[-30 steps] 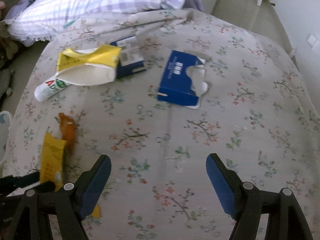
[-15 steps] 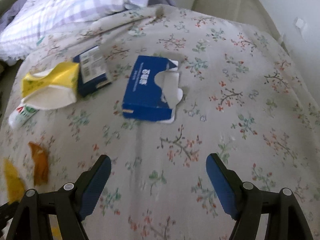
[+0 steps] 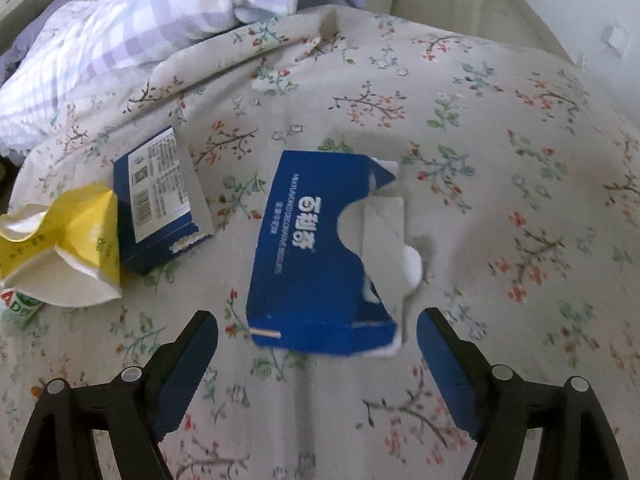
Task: Collect trash
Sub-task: 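Carry the yellow bag to the wastebasket and open the left gripper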
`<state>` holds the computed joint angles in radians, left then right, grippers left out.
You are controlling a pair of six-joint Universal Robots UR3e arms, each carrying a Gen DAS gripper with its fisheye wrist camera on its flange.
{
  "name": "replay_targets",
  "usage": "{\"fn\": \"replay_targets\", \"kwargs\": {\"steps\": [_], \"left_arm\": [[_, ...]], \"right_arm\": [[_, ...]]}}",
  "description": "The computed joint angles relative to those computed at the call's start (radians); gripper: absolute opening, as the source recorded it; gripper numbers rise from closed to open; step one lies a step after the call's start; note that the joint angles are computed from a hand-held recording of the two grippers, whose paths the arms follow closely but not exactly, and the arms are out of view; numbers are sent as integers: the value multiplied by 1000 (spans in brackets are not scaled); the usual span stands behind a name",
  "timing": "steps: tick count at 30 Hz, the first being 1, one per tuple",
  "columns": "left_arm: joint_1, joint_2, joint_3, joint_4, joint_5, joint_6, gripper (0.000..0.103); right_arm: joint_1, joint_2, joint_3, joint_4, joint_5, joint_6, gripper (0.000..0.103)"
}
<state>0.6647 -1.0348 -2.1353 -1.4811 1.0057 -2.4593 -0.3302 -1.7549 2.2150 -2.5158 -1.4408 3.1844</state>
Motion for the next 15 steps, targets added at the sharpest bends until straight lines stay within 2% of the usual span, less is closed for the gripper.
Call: {"fn": "replay_targets", "kwargs": {"steps": [9,12,14,15], "left_arm": [[163,27,29,-119,-14,115,9],[212,38,39,-160,-17,155,9],[244,41,47,-180,-21,176,9],[266,43,53,-199,-22,194,9]], "right_arm": [[18,87,-3,-72,-18,-24,84],[15,92,-6,-66,-10,-27,69],[16,77,-8,-53,-5,-25,66],[18,67,-10,-44,-2,-24,58]]}}
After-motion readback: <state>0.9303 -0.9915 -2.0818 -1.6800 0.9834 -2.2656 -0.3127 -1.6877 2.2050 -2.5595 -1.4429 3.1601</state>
